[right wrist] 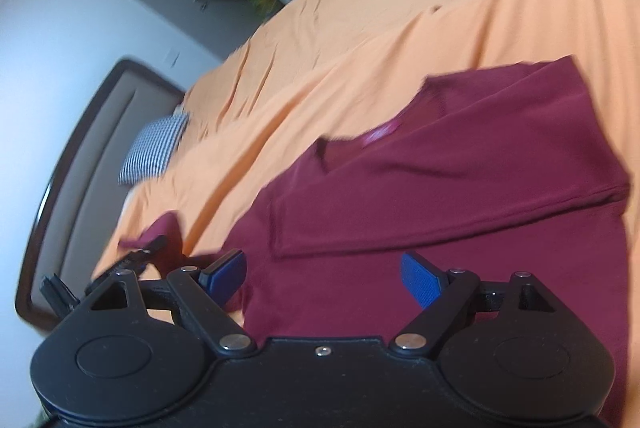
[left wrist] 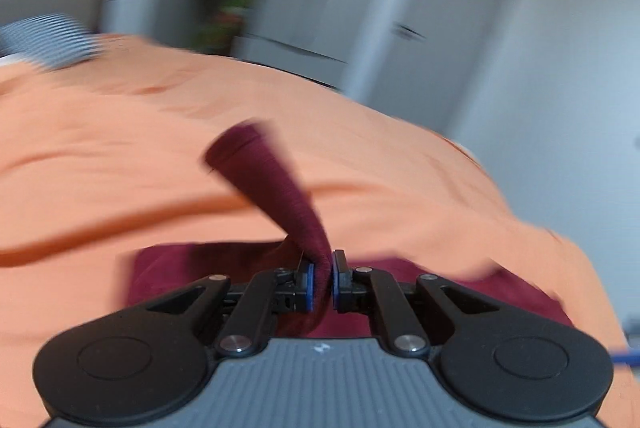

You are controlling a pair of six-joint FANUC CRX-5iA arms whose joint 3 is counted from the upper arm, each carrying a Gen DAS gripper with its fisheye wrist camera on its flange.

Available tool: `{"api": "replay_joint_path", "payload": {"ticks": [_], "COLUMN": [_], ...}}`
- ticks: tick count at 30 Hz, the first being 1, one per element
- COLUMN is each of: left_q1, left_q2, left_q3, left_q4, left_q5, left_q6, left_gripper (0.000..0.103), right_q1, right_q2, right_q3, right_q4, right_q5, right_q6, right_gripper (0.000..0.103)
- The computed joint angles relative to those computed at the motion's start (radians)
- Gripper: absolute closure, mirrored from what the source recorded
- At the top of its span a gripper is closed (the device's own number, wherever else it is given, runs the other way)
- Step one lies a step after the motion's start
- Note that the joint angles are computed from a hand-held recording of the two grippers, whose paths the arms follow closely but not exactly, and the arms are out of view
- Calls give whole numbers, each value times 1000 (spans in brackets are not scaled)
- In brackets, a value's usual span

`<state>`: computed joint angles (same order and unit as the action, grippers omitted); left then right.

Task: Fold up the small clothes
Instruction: 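Lay the held sleeve across the body with the left gripper and release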

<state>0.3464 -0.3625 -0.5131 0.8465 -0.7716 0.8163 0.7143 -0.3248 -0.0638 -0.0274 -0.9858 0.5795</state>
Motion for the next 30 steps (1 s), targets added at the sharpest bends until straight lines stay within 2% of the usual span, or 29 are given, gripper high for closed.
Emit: {"api": "replay_joint_path", "payload": {"ticks": [2,4,6,8,13,17,23,30], "left_q1": [-148,-284,-365,-404,-402,-412,-404,-391], "left_q2": [27,65,103,109,92,93,92,98], "left_q3": [15,45,65,58,41,54,40,37], "left_q4": [-62,-223,-345,-407,-428,-434,-411,-374], "left_q5": [33,61,50,42,40,28,31,22], "left_q6": [-9,-13,-1,13,5,-8,-17,-28], "left_gripper": [95,95,95,95,95,95,95,95], "right_q1": [-38,-81,-137,-187,-287,-321,-302,-299], "right_q2": [-28,-43,-43,-36,31,120,229,248], "right_q3": [-23,-34,-32,-38,-22,13,61,68], "right_q4": [-6,-25,-78,-131,-295,-389,-363,-371], "right_q5": [15,12,-8,-19,-20,-3,-22,-32], "right_q6": [-12,1,44,84,248,348,403,436], "right_gripper": [17,17,16,16,16,30,47,49]}}
